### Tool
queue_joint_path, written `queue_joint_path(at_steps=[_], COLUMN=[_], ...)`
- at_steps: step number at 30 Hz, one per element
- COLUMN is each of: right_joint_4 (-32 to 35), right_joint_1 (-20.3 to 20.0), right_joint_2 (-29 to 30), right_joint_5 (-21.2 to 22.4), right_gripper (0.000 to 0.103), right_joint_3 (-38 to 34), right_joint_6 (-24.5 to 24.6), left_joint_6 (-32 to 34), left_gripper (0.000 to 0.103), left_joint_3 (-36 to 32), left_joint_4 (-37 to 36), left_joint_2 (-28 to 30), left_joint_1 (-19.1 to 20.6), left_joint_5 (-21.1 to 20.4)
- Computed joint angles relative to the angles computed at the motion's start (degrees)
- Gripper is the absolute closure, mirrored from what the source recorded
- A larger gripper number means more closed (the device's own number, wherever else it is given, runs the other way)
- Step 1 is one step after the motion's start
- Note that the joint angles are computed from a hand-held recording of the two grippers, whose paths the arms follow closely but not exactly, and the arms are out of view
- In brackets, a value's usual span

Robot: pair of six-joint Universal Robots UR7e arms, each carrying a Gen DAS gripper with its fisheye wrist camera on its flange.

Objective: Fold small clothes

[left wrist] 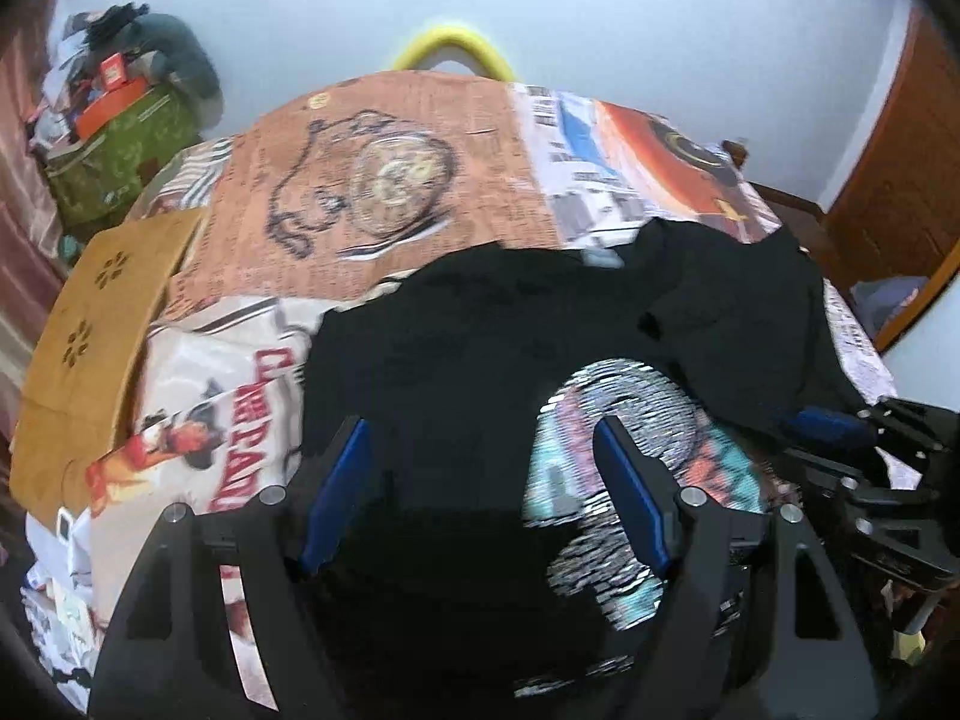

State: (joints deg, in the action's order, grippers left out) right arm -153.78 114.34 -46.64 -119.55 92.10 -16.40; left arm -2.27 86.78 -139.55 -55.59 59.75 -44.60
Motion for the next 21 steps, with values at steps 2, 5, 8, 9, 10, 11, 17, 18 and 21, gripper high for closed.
queue_joint_path(at_steps=[2,5,8,9,10,11,17,18,21], right_joint_4=[-2.56,-7.78,-11.47,-12.61,-13.05,-13.35,-12.08,-11.8,-12.01], right_joint_1=[0.14,-0.05,-0.79,-1.31,-1.68,-2.17,-5.32,-5.61,-6.11], right_joint_2=[-1.63,-4.16,-5.36,-5.76,-5.95,-6.02,-6.29,-6.3,-5.41], right_joint_5=[0.28,-0.61,-1.97,-2.27,-2.56,-2.91,1.85,2.8,4.32], right_gripper=[0.066,0.062,0.062,0.062,0.062,0.062,0.062,0.062,0.062], right_joint_3=[1.44,3.63,4.47,4.76,4.75,4.7,5.06,5.08,4.77], right_joint_6=[-1.56,-2.68,-2.36,-2.31,-2.06,-1.52,3.53,3.85,3.94], left_joint_6=[-0.07,-0.07,-1.96,-2.83,-3.8,-4.46,-7.06,-7.82,-8.85], left_gripper=[0.027,0.029,0.039,0.04,0.041,0.042,0.054,0.059,0.09], left_joint_3=[-1.55,-4.83,-9.33,-10.81,-12.55,-13.83,-21.71,-22.77,-24.36], left_joint_4=[0.43,2.01,6.16,7.55,9.0,9.94,13.52,14.01,13.93], left_joint_2=[1.47,4.4,8.02,9.12,10.43,11.39,17.35,18.17,19.66], left_joint_1=[-0.17,-0.1,0.43,0.74,1.13,1.44,3.17,3.4,3.62], left_joint_5=[-1.51,-4.03,-5.84,-6.8,-8.03,-8.97,-14.68,-15.16,-16.25])
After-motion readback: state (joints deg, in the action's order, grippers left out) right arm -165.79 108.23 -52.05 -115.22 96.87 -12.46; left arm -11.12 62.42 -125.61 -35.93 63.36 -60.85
